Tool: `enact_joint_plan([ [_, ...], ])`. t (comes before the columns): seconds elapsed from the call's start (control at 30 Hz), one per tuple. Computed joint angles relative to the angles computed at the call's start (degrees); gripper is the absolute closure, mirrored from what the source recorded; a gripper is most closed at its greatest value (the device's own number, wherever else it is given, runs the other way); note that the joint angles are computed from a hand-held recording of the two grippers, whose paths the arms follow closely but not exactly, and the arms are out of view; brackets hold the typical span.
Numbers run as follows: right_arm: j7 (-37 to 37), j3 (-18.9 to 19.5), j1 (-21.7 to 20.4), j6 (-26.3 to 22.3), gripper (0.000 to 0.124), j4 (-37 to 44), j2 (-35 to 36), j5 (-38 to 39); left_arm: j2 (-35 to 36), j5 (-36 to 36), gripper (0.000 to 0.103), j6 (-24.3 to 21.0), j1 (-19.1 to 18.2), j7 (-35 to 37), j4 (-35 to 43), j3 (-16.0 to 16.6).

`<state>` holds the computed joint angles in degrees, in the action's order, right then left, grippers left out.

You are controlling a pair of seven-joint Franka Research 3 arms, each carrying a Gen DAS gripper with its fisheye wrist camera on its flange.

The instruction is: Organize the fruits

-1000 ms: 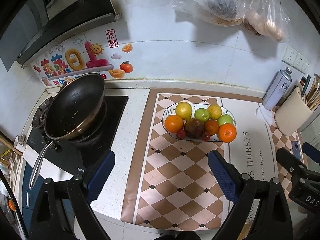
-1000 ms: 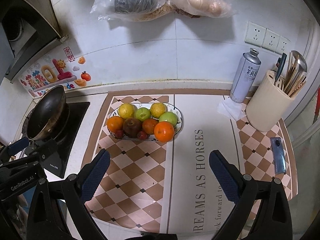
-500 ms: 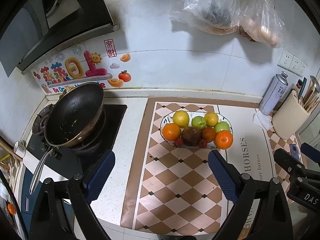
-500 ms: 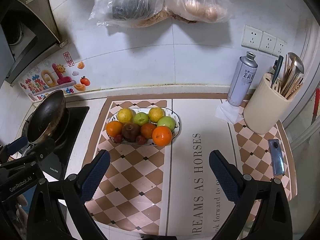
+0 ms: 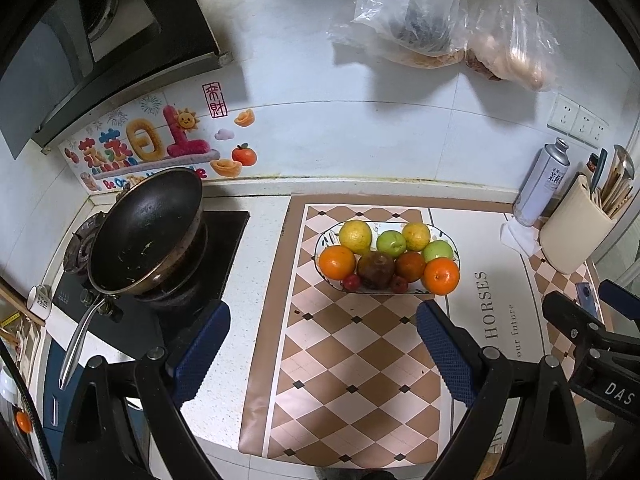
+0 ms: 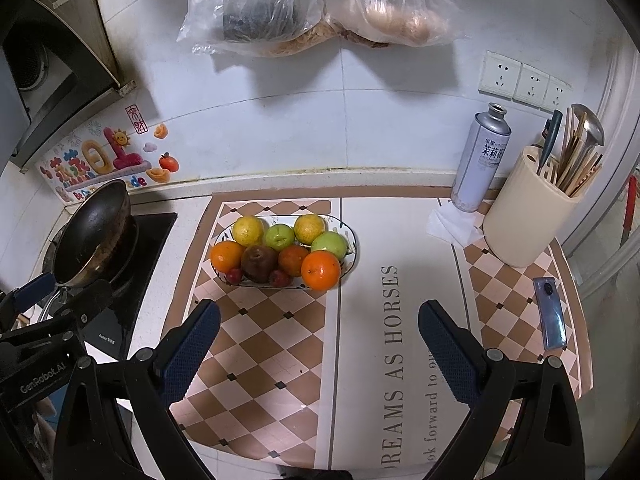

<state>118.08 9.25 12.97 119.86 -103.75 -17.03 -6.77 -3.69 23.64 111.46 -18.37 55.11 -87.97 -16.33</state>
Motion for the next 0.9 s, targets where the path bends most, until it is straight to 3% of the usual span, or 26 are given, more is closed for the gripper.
enact_joint_plan([
  [0.9, -1.4, 0.1, -1.0, -0.8, 0.023, -2.5, -3.3, 0.6, -2.1, -0.1, 0.008, 0.8, -0.2, -1.3, -2.6, -0.6],
])
